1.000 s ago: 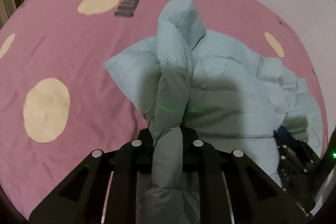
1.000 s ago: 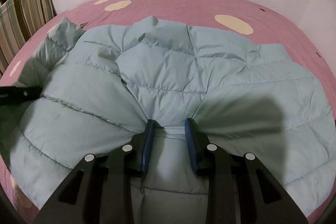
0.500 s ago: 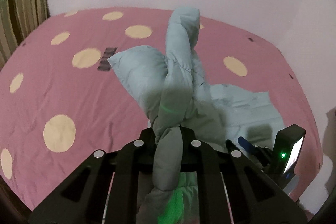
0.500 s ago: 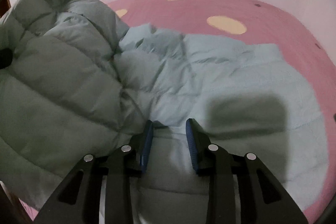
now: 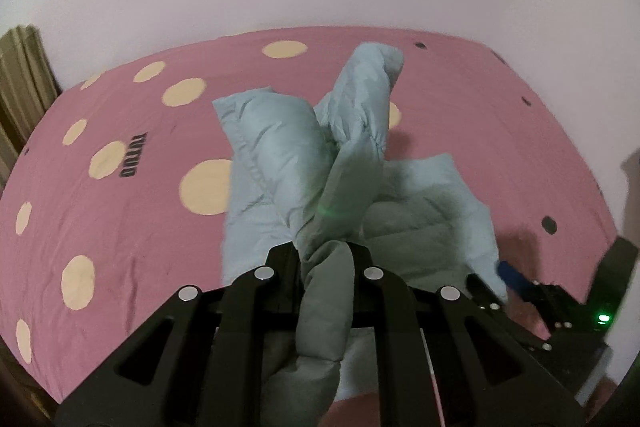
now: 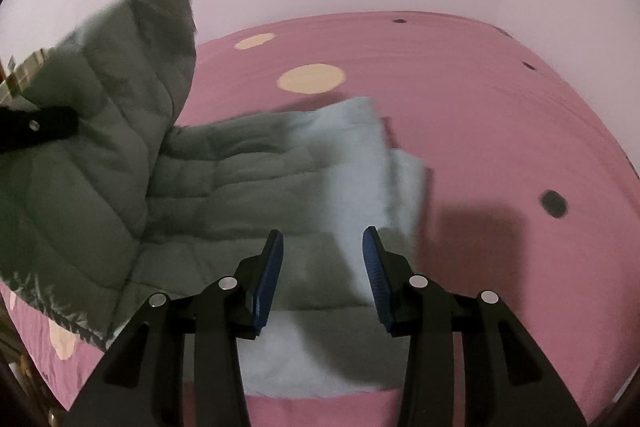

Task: Fold large clothes

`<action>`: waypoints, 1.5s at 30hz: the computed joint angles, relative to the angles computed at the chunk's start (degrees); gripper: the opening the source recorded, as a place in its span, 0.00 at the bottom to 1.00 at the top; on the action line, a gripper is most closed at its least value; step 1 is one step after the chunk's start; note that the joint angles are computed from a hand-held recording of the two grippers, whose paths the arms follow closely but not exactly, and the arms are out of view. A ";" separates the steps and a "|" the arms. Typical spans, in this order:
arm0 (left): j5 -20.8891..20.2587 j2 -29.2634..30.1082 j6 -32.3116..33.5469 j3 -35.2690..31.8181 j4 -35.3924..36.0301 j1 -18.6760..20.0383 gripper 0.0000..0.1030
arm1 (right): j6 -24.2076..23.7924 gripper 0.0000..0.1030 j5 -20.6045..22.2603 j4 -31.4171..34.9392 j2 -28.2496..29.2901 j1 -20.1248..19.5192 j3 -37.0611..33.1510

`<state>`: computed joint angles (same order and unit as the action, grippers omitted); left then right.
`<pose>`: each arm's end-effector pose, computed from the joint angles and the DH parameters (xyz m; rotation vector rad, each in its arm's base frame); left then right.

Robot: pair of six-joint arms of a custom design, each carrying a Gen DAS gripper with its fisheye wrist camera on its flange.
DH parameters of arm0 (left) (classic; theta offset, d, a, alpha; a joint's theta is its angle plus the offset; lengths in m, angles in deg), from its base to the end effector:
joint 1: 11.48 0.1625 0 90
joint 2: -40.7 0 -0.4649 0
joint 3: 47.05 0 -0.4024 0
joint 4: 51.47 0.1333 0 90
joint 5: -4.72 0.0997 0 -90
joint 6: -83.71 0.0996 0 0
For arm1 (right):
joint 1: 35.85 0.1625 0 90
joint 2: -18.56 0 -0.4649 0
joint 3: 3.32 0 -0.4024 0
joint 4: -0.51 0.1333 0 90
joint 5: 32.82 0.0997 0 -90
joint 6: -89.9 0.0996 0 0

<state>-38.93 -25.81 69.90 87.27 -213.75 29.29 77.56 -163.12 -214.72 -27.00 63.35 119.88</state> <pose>-0.2007 -0.4442 0.1555 0.6972 2.3163 -0.6217 0.1535 -0.5171 0.1237 0.0629 -2.2801 0.9699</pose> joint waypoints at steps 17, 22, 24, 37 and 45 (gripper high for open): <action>0.10 19.74 -4.43 -0.07 -7.55 -3.82 0.19 | 3.42 0.41 1.90 -4.67 -5.76 -7.13 8.09; -1.69 19.08 -3.74 1.69 -10.59 -6.10 0.54 | 3.52 0.41 2.03 -5.60 -6.43 -7.91 9.16; -2.98 17.23 -3.87 3.43 -12.77 -7.47 0.67 | 3.77 0.41 1.69 -5.49 -6.62 -7.61 9.15; -3.73 -1.68 -4.12 15.05 -21.47 -5.82 0.86 | 4.79 0.57 0.56 -6.36 -6.74 -6.33 10.33; -1.27 -6.89 -0.95 14.61 -23.55 3.68 0.87 | 4.99 0.57 -1.25 -3.19 -5.24 -2.00 7.59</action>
<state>-40.21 -32.71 68.96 101.88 -237.31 32.97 82.55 -164.37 -217.91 -32.24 61.35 127.47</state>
